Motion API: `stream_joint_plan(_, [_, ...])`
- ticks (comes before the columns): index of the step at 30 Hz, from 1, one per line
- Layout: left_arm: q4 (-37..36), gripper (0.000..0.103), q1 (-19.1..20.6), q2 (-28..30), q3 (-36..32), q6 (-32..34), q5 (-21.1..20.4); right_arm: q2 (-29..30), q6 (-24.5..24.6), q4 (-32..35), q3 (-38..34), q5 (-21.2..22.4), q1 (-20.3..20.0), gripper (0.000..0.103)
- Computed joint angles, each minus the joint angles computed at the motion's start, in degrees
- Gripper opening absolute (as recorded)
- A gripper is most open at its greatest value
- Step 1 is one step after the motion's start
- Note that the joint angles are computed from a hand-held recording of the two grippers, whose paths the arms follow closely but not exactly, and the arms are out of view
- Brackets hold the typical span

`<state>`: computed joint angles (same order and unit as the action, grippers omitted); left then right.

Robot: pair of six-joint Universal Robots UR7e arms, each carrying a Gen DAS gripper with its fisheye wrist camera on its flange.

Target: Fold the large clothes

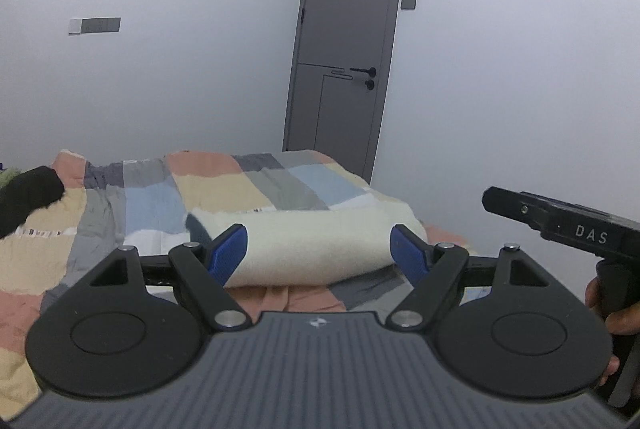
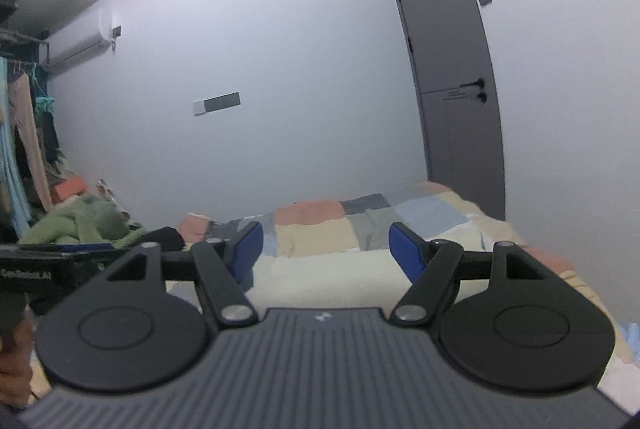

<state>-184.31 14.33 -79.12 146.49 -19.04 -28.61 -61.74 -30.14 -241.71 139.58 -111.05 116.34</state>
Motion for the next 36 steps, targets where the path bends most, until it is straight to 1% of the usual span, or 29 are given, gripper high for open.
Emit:
stream_joint_plan(3, [2.0, 0.082, -1.3, -1.0, 2.3, -3.8, 1.1, 0.9, 1.2, -0.2, 0.5, -1.2, 0.7, 0.073])
stream_joint_plan(6, [5.7, 0.082, -2.7, -2.4, 4.6, -9.1, 3.0, 2.4, 0.5, -0.4, 0.8, -3.1, 1.6, 0.073])
stream_joint_plan(8, [7.1, 0.082, -3.1, -2.9, 5.8, -11.3, 3.8, 3.4, 0.6, -0.3, 0.8, -4.3, 1.9, 0.073])
stream_joint_plan(10, [7.7, 0.082, -3.0, -3.3, 6.6, -12.8, 4.4, 4.1, 1.6, 0.3, 1.0, -5.3, 1.8, 0.073])
stream_joint_plan(13, [8.5, 0.082, -2.6, -3.9, 7.7, -14.4, 5.0, 5.8, 2.4, -0.5, 1.7, -7.8, 2.2, 0.073])
stream_joint_plan(17, [5.5, 0.082, -1.3, -3.1, 8.4, -12.6, 4.9, 6.6, 4.4, 0.5, 2.4, -10.1, 1.6, 0.073])
stream_joint_plan(20, [2.3, 0.082, 0.3, -2.0, 8.3, -10.8, 4.0, 7.9, 3.4, -0.4, 2.2, -12.3, 2.0, 0.073])
stream_joint_plan(23, [1.4, 0.082, 1.6, -1.5, 8.3, -10.2, 3.2, 8.6, 2.8, -0.8, 1.9, -13.5, 2.6, 0.072])
stream_joint_plan(27, [1.3, 0.082, 3.5, -1.6, 8.0, -10.1, 1.3, 8.4, 3.6, 0.0, 1.8, -14.2, 2.7, 0.072])
stream_joint_plan(34, [0.9, 0.082, 3.9, -1.4, 8.0, -9.4, 0.8, 7.4, 4.9, 2.7, 1.5, -14.6, 2.7, 0.072])
stream_joint_plan(36, [0.8, 0.082, 3.8, -1.3, 8.0, -9.6, 0.8, 7.4, 5.2, 3.4, 1.3, -15.2, 2.9, 0.072])
